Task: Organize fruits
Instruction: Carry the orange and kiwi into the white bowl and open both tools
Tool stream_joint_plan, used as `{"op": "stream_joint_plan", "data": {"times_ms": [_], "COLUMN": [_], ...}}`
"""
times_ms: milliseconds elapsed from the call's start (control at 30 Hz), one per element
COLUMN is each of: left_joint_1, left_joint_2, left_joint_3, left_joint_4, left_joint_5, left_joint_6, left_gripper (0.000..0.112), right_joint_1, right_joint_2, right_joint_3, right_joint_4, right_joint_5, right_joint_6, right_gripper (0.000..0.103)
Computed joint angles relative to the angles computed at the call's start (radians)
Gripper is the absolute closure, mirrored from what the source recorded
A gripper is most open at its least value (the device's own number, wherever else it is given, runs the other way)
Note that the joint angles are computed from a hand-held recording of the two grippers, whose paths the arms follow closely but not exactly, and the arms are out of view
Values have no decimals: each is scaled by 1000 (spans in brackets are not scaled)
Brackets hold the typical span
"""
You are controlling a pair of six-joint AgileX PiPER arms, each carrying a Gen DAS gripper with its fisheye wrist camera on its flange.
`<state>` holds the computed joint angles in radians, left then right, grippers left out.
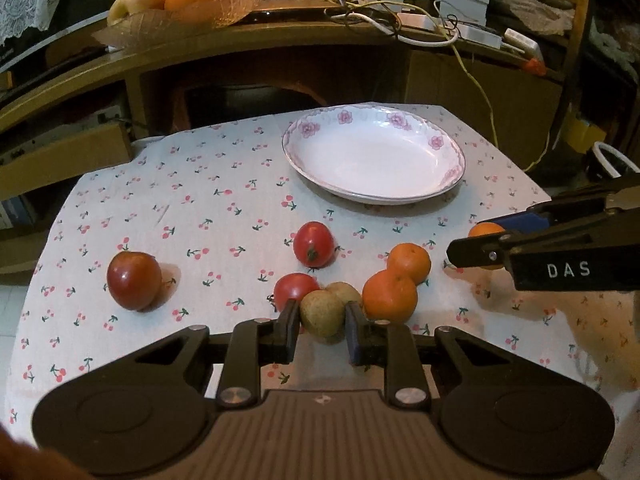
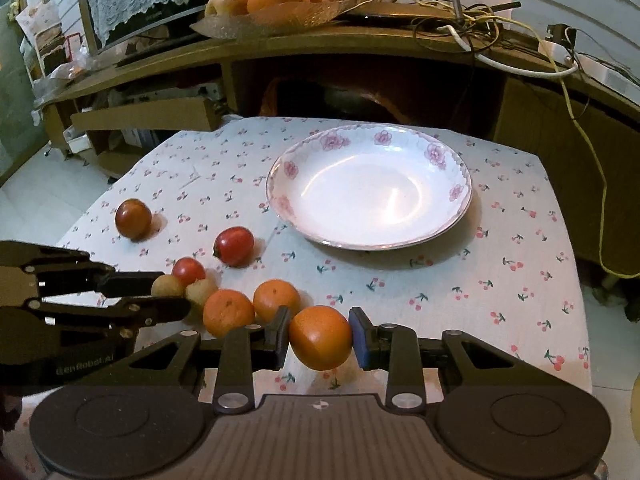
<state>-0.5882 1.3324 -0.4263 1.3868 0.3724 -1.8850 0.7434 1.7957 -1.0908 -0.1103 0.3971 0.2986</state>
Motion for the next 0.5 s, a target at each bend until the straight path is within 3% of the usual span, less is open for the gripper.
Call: {"op": "stream_joint_plan", "data": {"times_ms": [500], "left_joint_1": [59], "left_joint_2": [-35], "left_joint_3": [-45], "left_joint_4": [-100], "left_joint_5": [-33], "left_joint_6": [157], "left_gripper": [83], "right_joint_1": [-23], "right_joint_2": [26], "right_joint_3": [-73], "right_joint_4": [28], "right_joint_5": [-5], "right_joint_6": [-11], "right_gripper": [70]}}
